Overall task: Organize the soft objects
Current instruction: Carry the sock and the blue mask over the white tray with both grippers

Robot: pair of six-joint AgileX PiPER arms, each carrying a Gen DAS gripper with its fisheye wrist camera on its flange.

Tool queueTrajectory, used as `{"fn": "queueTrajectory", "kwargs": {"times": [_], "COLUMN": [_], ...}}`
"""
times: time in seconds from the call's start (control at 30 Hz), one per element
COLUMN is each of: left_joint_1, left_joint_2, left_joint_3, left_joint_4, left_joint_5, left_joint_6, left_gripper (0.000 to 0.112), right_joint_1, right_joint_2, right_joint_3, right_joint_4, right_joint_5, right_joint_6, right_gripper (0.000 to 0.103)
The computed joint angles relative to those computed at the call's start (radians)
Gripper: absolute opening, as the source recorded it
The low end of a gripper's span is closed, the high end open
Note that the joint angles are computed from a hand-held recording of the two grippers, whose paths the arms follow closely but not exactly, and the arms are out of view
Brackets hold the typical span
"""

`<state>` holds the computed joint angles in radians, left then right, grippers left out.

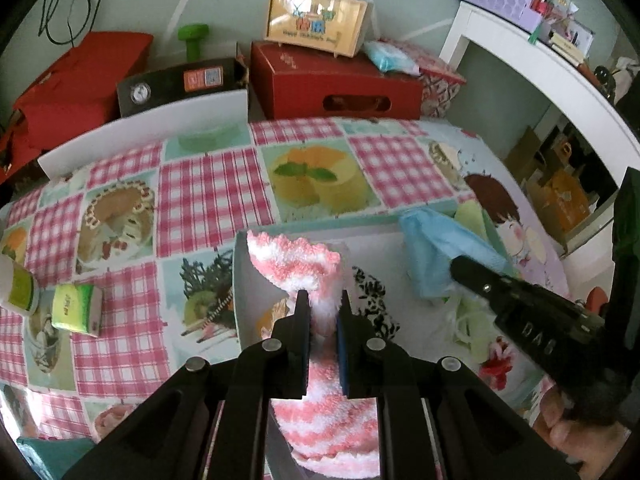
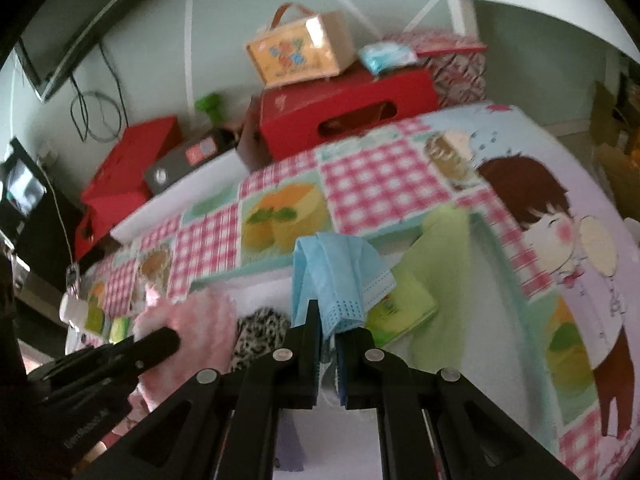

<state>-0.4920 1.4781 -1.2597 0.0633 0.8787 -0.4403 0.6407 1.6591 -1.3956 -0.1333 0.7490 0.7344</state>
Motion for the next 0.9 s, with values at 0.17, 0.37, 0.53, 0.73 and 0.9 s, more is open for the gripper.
{"fn": "queueTrajectory", "kwargs": {"times": [0.17, 0.37, 0.53, 0.73, 0.9], "left_joint_1": [0.000, -0.005, -0.005, 0.009, 0.016], "left_joint_2": [0.040, 0.067, 0.081, 0.080, 0.069], "left_joint_3": [0.009, 0.014, 0.013, 0.005, -0.011], "left_joint_4": [-0.008, -0.011, -0.010, -0.033, -0.030], "left_joint_5": [0.001, 0.003, 0.005, 0.018, 0.049], "left_joint_6": [0.003, 0.004, 0.001, 0.015, 0.009], "left_gripper": [0.011, 0.011, 0.012, 0.013, 0.042], "right_joint_1": [0.005, -0.003, -0.005, -0.006, -0.003], "right_joint_2": [0.054, 0.091, 0.116, 0.121, 0.127], "right_joint_3": [-0.019, -0.023, -0.035, -0.047, -0.077], "right_joint_4": [0.092, 0.153, 0.162, 0.153, 0.131], "right_joint_5": [0.013, 0.028, 0.059, 0.091, 0.135], "right_joint_6": [-0.087, -0.125, -0.132, -0.128, -0.118], "right_gripper": [0.007, 0.007, 0.009, 0.010, 0.020]}}
